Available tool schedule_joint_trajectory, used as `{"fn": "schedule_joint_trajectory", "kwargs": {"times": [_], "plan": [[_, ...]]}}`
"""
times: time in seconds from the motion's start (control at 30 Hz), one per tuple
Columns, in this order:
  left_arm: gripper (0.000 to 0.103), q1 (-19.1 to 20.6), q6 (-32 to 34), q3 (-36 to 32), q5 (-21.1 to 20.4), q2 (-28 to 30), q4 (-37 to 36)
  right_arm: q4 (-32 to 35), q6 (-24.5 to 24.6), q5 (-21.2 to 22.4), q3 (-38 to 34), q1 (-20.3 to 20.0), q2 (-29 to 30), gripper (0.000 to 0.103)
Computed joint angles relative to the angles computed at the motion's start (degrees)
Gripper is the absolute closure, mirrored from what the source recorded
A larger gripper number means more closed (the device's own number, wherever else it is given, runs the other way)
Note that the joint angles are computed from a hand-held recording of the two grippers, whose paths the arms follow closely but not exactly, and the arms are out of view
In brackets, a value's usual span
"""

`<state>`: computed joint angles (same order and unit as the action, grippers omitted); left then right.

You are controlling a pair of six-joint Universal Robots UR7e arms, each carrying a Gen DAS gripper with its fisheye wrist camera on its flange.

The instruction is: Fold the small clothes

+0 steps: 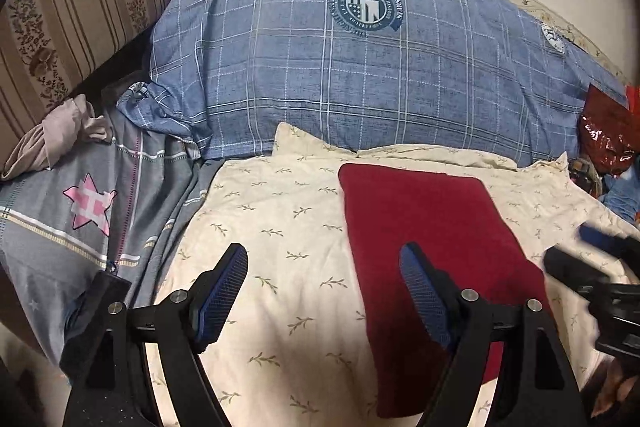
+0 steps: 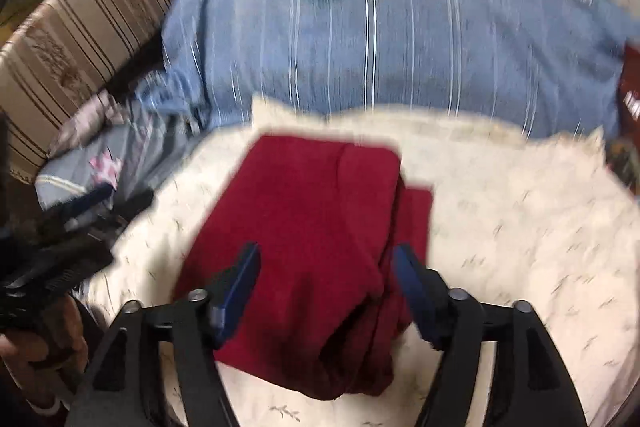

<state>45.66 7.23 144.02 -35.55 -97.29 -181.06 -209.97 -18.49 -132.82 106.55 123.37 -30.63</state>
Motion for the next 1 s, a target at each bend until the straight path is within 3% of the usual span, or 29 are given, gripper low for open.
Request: {"fn": "schedule_joint_trajectory", "kwargs": {"times": [0.03, 0.07, 0.13, 0.23, 0.3, 0.43, 0.7, 1.0], "plan": [[0.024, 0.01, -0.05, 0.2, -0.85, -0.49, -0.01, -5.18, -2.73, -0.01, 0.03, 0.8, 0.97, 0.006], [0.024, 0.27, 0.08, 0.48, -2.25, -0.87, -0.62, -8.85, -5.01, 0.46, -0.17, 1.08, 1.72, 0.0], [0.023, 0.8, 1.28, 1.28, -3.09, -0.38, -3.62, -11.73, -7.48, 0.71, -0.58, 1.37, 2.59, 0.0], [0.023, 1.71, 3.92, 0.87, -0.59, 2.83, -4.43, -7.27, -5.67, -1.37, -1.83, 1.02, 2.66, 0.0], [0.023, 2.65, 8.1, 0.67, -0.63, 5.34, -9.09, -7.5, -5.43, -0.44, -1.88, 0.38, 2.99, 0.0], [0.023, 3.73, 9.19, -0.86, 1.3, 8.89, -10.85, -5.93, -2.76, -1.02, -2.1, -0.7, 3.32, 0.0], [0.023, 5.44, 7.54, -3.15, -1.66, 10.96, -8.57, -10.33, -0.78, 0.78, -0.51, -3.65, 3.72, 0.0], [0.023, 6.31, 6.13, -3.66, -2.51, 11.91, -9.75, -11.36, -3.46, 0.77, -0.65, -3.64, 4.0, 0.0]]}}
